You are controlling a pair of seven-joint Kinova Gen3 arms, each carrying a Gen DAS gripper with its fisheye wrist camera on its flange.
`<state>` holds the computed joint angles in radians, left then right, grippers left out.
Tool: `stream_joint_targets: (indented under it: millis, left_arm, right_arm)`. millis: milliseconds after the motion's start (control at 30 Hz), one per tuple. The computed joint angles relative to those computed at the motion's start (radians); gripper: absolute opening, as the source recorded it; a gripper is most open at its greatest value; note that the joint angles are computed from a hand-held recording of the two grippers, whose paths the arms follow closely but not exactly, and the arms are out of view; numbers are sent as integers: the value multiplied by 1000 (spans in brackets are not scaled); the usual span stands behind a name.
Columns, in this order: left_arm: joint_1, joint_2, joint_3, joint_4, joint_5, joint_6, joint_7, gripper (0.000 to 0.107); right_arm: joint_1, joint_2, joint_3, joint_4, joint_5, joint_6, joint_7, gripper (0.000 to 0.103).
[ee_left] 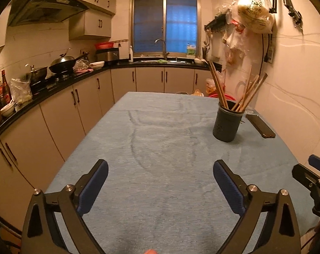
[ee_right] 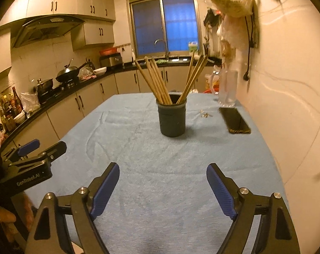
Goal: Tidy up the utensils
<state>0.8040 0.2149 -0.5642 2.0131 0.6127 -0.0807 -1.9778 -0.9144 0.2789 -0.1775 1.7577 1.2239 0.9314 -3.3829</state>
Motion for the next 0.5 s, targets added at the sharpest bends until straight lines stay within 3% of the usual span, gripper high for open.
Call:
stream_joint_targets:
  millis: [167,300,500]
  left_arm:
    - [-1,-17,-1,11,20,2,-36,103]
    - [110,-13,-115,21,54,2,-71,103]
    - [211,-32,-196,55,173,-38,-191,103]
  right_arm:
    - [-28,-7,-11,19,46,49,-36,91]
    - [-38,-16,-25,38,81,66,-79,92]
    - [-62,-20,-48,49,117,129,-116,94]
